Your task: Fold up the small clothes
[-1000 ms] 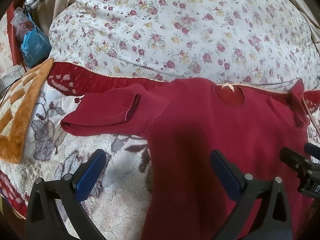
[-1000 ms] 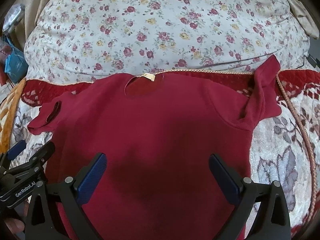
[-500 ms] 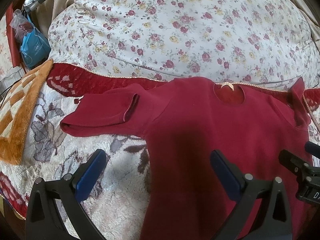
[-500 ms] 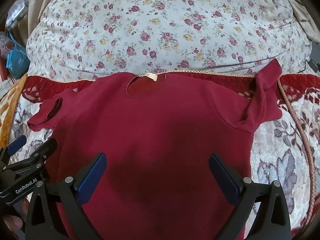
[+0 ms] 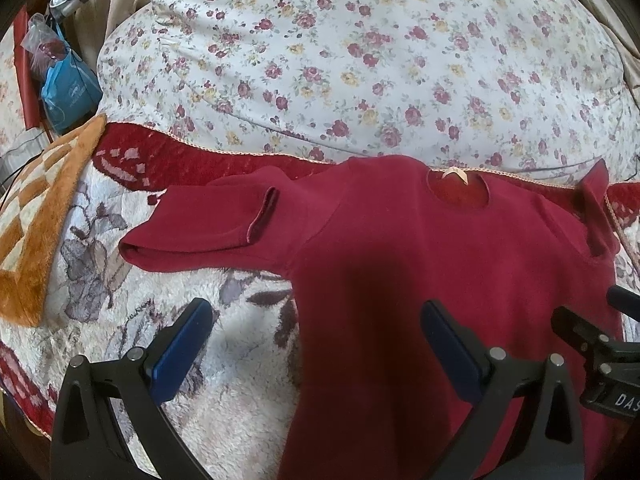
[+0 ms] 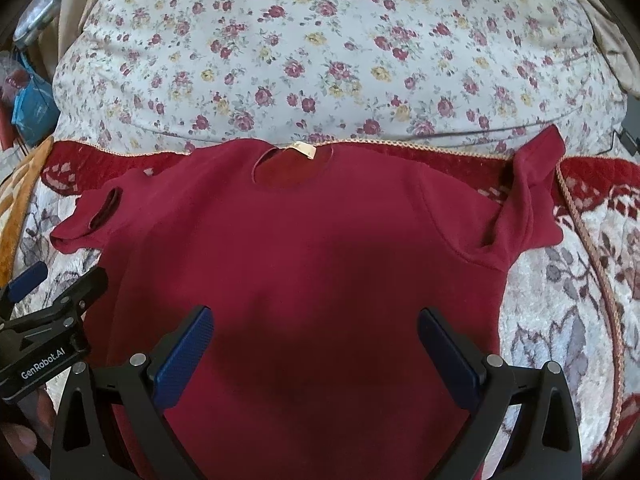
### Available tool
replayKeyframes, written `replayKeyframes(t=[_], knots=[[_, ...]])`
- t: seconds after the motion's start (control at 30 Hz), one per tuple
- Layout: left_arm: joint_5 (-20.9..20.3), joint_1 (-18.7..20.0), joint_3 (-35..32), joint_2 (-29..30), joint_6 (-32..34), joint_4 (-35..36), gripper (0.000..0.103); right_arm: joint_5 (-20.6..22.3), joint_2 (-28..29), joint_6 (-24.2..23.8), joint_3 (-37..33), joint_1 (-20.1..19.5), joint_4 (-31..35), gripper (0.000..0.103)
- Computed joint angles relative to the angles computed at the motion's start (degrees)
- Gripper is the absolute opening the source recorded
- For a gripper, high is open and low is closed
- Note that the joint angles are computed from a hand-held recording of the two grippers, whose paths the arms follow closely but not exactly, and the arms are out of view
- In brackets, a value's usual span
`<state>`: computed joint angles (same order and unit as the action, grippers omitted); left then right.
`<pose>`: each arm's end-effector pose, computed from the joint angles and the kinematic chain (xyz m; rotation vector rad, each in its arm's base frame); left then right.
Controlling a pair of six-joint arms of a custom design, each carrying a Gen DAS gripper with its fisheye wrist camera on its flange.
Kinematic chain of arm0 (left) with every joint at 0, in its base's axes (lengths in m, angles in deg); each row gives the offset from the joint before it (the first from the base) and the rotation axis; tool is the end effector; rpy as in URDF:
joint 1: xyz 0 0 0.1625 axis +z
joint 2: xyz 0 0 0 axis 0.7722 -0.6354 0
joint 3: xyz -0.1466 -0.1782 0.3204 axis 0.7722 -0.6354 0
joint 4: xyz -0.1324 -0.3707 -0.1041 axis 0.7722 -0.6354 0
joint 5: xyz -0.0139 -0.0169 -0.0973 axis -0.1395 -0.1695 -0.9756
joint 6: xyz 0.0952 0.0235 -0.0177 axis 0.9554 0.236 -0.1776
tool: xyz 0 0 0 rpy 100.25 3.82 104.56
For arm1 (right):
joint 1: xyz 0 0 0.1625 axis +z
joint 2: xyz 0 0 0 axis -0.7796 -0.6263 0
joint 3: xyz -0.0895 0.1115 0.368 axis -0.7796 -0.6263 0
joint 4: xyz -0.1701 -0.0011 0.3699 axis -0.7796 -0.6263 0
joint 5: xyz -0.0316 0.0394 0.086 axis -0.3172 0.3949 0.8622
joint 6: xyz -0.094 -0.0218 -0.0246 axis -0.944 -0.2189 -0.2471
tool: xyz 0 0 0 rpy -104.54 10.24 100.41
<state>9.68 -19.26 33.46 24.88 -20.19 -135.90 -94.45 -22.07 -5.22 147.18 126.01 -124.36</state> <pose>-0.3637 -0.4605 -0.0830 0.8753 2.2761 -0.6311 -0.0188 -0.3665 0.3005 -0.2391 -2.1383 0.9302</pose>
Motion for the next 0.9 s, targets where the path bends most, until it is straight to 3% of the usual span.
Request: replayKeyframes(t=[0.33, 0.57, 0.9], knots=[[0.3, 0.2, -0.3, 0.0, -0.3, 0.7, 0.103, -1.5, 0.9, 0.5, -1.0, 0.6, 1.6, 0.103], [0.6, 0.2, -0.5, 0.1, -0.4, 1.0, 0.103, 1.4, -0.3, 2.0, -0.8, -0.1, 4.5, 0.103], [0.0, 0.3, -0.4, 0.1, -0.8, 0.9, 0.103, 0.3, 0.1, 4.0, -1.0, -0.3, 3.9, 0.103]])
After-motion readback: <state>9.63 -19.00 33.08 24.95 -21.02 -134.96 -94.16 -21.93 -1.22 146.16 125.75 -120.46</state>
